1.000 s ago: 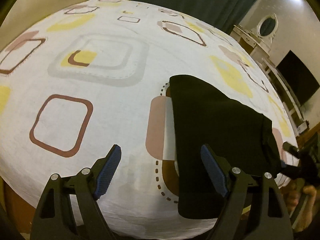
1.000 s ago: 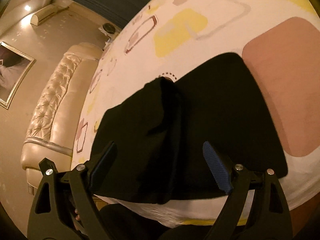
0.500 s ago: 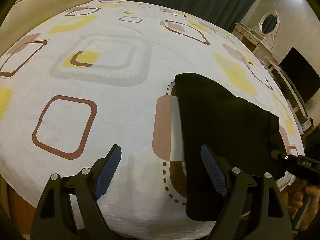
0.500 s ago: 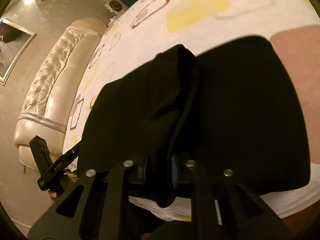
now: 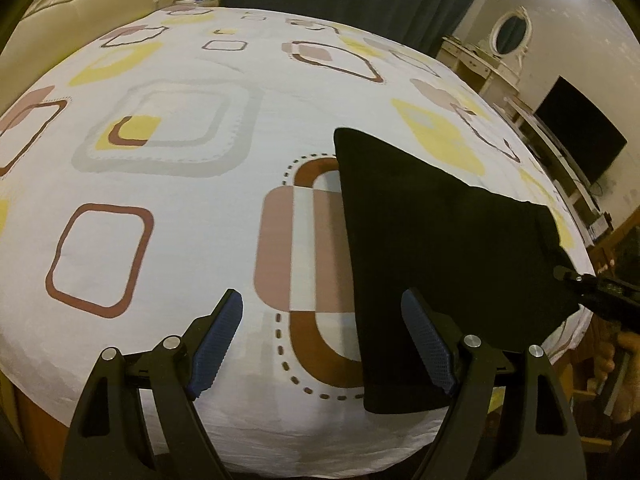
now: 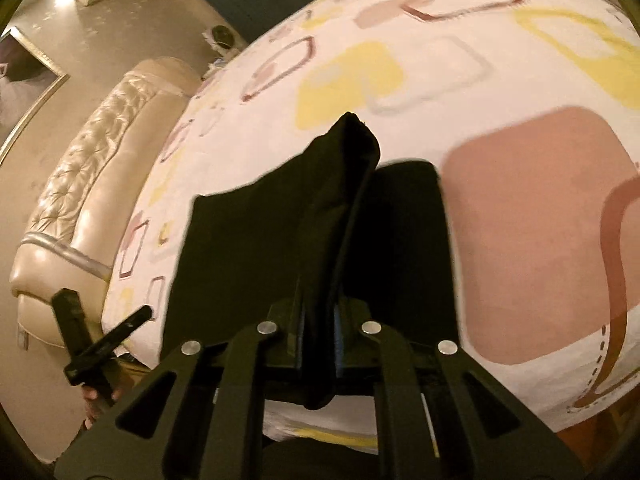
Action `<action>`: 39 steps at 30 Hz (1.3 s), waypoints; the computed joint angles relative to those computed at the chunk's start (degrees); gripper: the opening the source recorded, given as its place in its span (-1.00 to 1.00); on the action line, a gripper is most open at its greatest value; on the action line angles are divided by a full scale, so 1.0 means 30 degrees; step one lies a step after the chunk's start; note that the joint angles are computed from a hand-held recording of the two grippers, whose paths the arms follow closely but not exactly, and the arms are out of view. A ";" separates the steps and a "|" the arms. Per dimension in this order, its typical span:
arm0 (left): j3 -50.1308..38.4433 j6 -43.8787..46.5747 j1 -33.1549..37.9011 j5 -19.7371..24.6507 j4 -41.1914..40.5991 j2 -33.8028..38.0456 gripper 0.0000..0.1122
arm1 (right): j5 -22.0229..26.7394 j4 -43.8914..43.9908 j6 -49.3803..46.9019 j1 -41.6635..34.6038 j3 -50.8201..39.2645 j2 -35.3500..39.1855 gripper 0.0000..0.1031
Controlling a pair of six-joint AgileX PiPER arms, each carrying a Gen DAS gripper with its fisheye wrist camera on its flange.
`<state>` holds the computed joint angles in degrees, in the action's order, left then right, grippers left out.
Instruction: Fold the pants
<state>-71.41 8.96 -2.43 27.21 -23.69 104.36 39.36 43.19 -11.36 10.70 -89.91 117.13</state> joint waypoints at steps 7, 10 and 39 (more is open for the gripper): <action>-0.0205 -0.0564 -0.0565 0.0221 0.0610 0.0454 0.44 | -0.1227 0.3056 -0.2775 -0.0526 0.1977 0.0129 -0.82; -0.0156 -0.0615 -0.0628 0.0181 0.0818 0.0488 0.44 | -0.1403 0.4853 -0.4202 -0.0947 0.2672 0.0074 -0.82; 0.0087 0.4732 0.0933 0.1362 -0.3840 0.0403 0.44 | -0.0848 1.1319 -0.9363 -0.4680 0.9356 -0.4637 0.37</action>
